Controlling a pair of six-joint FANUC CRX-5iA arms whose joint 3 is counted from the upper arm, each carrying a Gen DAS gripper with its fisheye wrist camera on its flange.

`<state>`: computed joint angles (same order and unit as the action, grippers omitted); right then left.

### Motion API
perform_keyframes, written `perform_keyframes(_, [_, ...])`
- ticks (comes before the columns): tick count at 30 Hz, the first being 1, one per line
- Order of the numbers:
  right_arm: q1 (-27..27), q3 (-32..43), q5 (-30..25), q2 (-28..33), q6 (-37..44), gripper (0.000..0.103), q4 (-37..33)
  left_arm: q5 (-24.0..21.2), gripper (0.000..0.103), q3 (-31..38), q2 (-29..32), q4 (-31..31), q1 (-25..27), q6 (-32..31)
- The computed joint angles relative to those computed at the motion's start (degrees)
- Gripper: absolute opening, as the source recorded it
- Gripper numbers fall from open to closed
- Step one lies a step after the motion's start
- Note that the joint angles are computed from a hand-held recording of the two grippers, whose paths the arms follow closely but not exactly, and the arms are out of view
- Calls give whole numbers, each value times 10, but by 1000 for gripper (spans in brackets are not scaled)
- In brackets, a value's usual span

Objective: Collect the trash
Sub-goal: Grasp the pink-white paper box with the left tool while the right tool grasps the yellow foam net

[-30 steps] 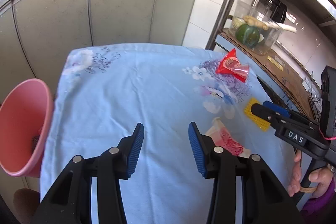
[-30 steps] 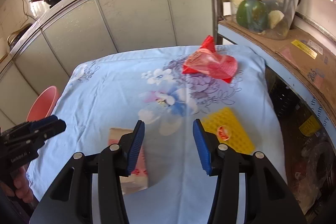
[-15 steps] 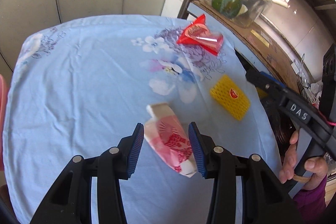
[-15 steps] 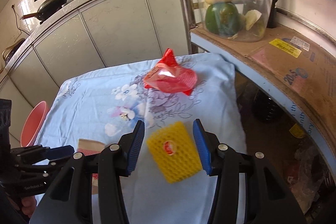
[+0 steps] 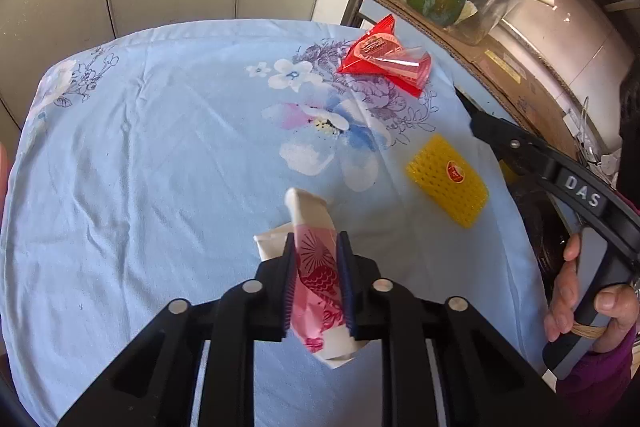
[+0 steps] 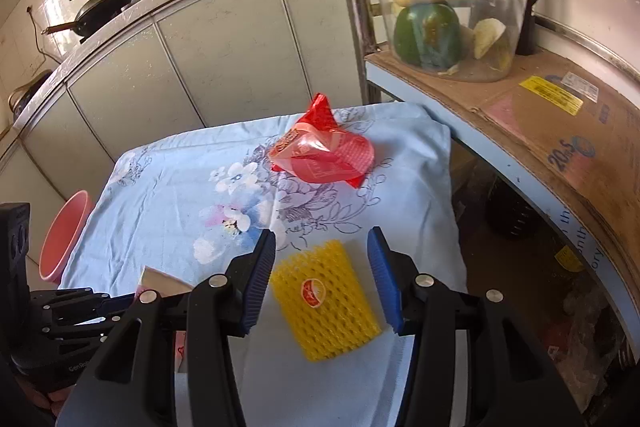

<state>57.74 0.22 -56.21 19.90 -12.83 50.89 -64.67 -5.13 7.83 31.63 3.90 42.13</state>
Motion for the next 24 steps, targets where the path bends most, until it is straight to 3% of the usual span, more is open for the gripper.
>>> perform_keyframes(7, [2, 20, -6, 15, 49, 49, -64, 19, 9, -26, -20, 39, 7, -56])
perform_keyframes(18, [5, 25, -23, 29, 47, 49, -87, 9, 9, -26, -18, 62, 21, -59])
perform_keyframes(19, [4, 24, -21, 30, 43, 47, -85, 9, 9, -25, -17, 64, 23, -58])
perform_keyframes(20, [5, 23, -19, 29, 39, 36, -83, 7, 9, -25, -16, 66, 26, -57])
perform_keyframes(23, [8, 25, -18, 30, 35, 19, -75, 8, 9, -24, -15, 74, 34, -58])
perform_keyframes(24, [9, 27, -14, 30, 35, 17, -72, 9, 9, -24, -14, 76, 37, -58])
